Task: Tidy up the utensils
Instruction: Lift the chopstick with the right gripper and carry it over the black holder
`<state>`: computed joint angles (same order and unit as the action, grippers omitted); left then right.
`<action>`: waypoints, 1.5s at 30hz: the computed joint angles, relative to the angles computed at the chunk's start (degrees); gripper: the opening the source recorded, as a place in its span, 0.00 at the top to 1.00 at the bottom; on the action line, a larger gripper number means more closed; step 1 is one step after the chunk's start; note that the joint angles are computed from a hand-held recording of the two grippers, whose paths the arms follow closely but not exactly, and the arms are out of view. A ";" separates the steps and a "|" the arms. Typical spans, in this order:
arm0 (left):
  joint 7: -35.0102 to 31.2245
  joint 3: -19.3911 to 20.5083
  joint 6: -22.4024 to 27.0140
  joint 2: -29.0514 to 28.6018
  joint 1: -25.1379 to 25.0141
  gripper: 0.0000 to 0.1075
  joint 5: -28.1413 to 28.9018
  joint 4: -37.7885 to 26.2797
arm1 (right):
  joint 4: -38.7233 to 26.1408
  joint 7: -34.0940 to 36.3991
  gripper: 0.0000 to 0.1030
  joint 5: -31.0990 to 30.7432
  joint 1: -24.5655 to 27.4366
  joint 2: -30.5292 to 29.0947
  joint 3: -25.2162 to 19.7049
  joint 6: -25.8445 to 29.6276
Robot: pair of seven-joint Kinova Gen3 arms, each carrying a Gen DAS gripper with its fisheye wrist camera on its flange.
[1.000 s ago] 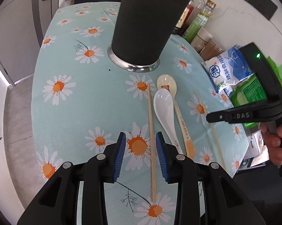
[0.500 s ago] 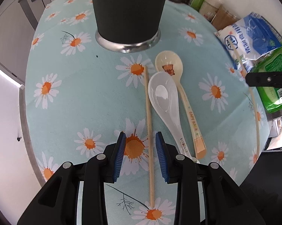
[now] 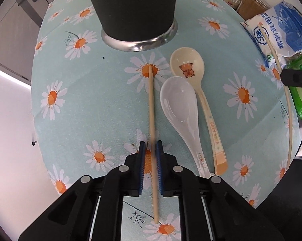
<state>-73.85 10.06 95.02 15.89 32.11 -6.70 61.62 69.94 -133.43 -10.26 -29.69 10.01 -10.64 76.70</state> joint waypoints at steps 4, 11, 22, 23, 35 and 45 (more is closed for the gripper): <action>0.71 -0.45 1.28 1.51 -0.02 0.96 0.01 -2.44 | 0.48 2.36 0.95 -1.82 0.83 0.41 -0.12 -0.79; 2.33 -1.22 -0.60 -0.89 -1.81 0.96 0.62 0.17 | -0.60 5.36 0.95 -2.43 1.00 0.86 -0.17 -0.60; 6.41 -0.11 -5.63 -8.86 -5.69 0.96 2.74 5.79 | -5.56 8.16 0.95 -1.51 -0.92 3.12 -0.51 -0.86; 6.94 0.17 -5.98 -9.53 -5.81 0.96 2.85 6.17 | -5.96 8.50 0.95 -1.76 -0.99 3.35 -0.55 -1.15; 2.09 0.61 -14.07 -14.82 -10.78 0.96 9.47 6.22 | -12.28 6.75 0.95 3.21 -6.44 5.57 -0.39 -3.64; -9.68 -1.61 -17.01 -15.57 -16.40 0.96 19.82 2.74 | -17.76 -0.86 0.95 11.90 -12.65 6.50 1.36 -5.39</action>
<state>-83.53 8.45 78.01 0.32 15.70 13.12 64.36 52.18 -134.30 1.64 -42.34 16.52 -9.28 71.31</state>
